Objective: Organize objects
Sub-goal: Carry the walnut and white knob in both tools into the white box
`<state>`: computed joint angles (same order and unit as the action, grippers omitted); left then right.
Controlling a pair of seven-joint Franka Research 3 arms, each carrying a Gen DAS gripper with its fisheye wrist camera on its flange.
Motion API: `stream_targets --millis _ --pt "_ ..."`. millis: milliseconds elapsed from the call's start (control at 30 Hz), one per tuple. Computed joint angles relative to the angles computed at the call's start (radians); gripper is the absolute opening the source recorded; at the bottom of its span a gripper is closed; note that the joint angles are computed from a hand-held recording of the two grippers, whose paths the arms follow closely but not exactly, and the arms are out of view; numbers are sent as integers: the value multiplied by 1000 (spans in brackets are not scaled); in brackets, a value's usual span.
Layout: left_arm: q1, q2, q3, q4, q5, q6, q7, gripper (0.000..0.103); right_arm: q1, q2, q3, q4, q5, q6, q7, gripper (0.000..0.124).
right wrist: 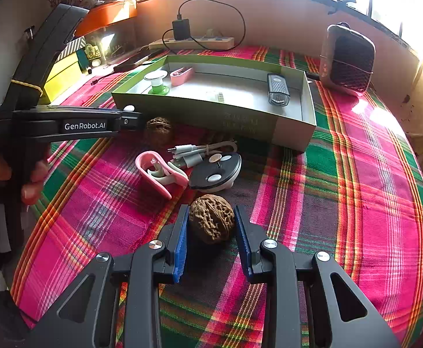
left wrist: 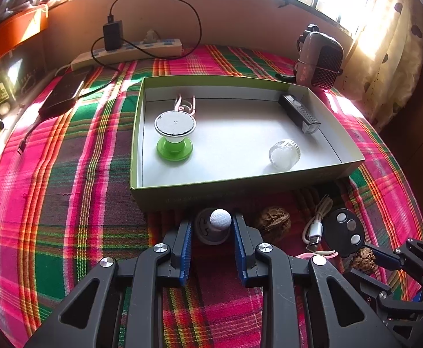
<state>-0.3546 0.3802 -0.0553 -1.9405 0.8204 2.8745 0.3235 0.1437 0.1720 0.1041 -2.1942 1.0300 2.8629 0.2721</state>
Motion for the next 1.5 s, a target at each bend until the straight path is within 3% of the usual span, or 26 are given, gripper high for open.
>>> stream_targets --millis 500,800,1133,1500 --pt "8 -78 -4 -49 91 9 -73 23 -14 -32 -20 32 63 -92 -25 31" --pt "33 -64 -22 -7 72 3 -40 23 -9 -9 -28 113 66 -89 -15 31" --pt "42 10 -28 94 -31 -18 95 23 -32 114 -18 274 -79 -70 153 31" --pt "35 89 -16 185 -137 -49 207 23 -45 265 -12 445 -332 -110 395 31"
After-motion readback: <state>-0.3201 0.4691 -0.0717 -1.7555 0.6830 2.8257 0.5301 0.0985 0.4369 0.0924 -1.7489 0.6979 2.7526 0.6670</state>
